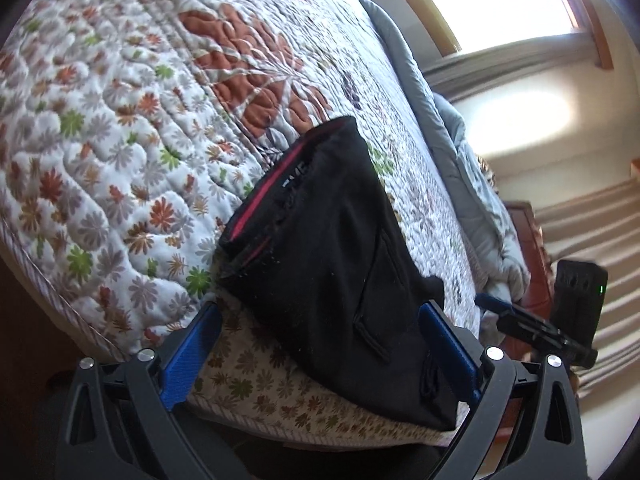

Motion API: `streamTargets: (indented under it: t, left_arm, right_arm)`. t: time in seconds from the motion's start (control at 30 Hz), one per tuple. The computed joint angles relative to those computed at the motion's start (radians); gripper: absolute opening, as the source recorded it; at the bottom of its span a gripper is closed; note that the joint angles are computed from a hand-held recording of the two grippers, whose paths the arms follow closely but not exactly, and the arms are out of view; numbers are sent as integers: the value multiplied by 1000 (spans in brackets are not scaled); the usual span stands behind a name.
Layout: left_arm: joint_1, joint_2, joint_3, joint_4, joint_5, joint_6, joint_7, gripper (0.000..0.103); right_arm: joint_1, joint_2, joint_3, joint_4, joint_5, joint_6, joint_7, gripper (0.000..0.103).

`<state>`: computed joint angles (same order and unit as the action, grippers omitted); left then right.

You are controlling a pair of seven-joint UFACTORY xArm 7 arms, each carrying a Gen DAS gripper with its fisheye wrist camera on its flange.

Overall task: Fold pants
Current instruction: 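Lift the black trousers off the quilt with both tools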

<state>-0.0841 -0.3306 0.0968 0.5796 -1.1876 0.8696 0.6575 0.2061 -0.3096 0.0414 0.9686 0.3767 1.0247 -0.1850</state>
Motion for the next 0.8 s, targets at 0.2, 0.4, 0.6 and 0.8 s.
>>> streamTargets:
  t: [0.2, 0.4, 0.6, 0.8]
  left_arm:
    - [-22, -9, -6, -26, -111, -46, 42, 99]
    - [-30, -1, -27, -33, -178, -86, 74, 99]
    - [-12, 34, -13, -14, -212, -55, 95, 99]
    - [5, 62, -23, 6, -200, -32, 113, 99]
  right_arm:
    - [5, 333, 19, 355, 25, 152, -126, 89]
    - [-2, 649, 83, 701, -47, 335, -174, 90]
    - [16, 936, 131, 1040, -74, 534, -217, 90]
    - [19, 1108, 142, 1251, -69, 683, -255, 60]
